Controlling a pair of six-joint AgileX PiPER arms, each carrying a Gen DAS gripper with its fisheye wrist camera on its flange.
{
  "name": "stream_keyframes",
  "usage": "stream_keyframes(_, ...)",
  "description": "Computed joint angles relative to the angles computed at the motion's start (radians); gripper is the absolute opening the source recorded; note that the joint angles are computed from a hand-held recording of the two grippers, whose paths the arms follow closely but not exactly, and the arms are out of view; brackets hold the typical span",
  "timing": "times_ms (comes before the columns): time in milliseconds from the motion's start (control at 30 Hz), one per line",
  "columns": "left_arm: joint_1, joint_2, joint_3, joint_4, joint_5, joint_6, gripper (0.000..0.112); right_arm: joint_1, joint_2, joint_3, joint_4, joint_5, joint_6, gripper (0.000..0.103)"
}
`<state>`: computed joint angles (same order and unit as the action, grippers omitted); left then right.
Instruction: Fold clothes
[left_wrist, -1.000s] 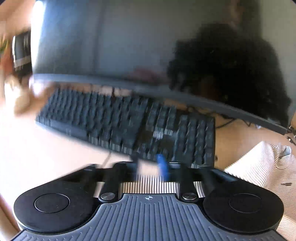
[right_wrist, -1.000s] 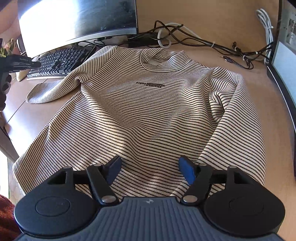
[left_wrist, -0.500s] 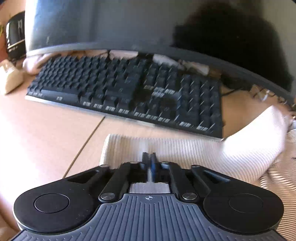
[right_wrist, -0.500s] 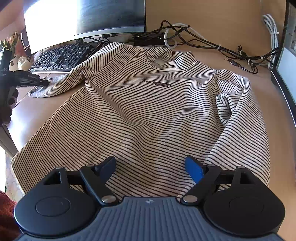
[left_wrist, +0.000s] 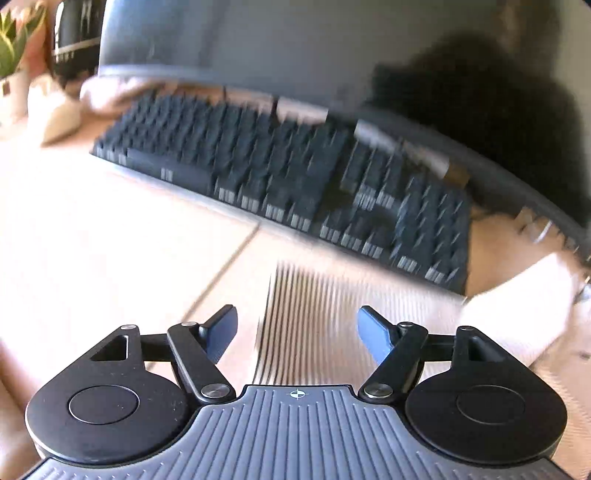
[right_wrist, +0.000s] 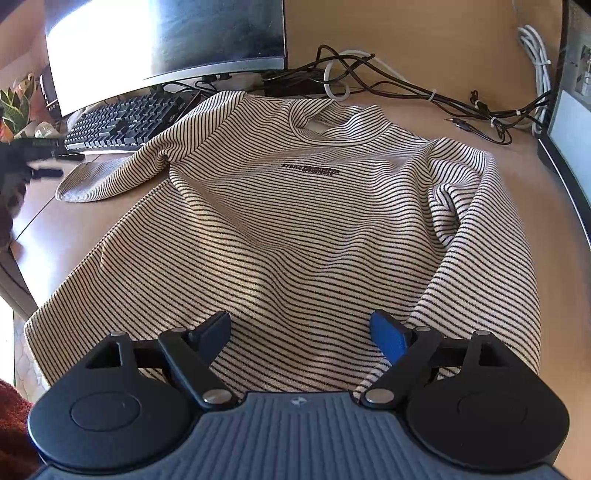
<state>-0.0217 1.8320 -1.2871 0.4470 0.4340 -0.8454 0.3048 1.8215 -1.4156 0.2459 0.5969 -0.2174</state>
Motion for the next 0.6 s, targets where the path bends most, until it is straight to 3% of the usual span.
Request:
stream_keyframes(133, -0.045, 0.025, -0.003, 0.13, -0.004, -0.129, 0.081, -0.01, 0.005, -0.009, 0.032, 0.013, -0.031, 0.086)
stream_keyframes(167, -0.059, 0.027, 0.002, 0.171, -0.013, -0.173, 0.066, -0.016, 0.004, -0.008, 0.049, 0.015, -0.042, 0.086)
stream_keyframes(200, -0.079, 0.033, -0.001, 0.228, -0.005, -0.225, 0.039, -0.024, 0.005, -0.011, 0.07, 0.023, -0.056, 0.086)
stream_keyframes(267, -0.112, 0.033, 0.009, 0.319, -0.014, -0.308, 0.021, -0.04, 0.02, -0.046, 0.095, 0.067, -0.071, 0.086)
stream_keyframes(433, -0.181, -0.016, 0.042, 0.604, -0.005, -0.551, 0.016, -0.052, 0.082, -0.168, 0.081, 0.185, -0.09, 0.086)
stream_keyframes(600, -0.169, -0.078, -0.018, 0.782, -0.001, -0.625, 0.012, -0.037, 0.105, -0.202, 0.051, 0.191, -0.08, 0.087)
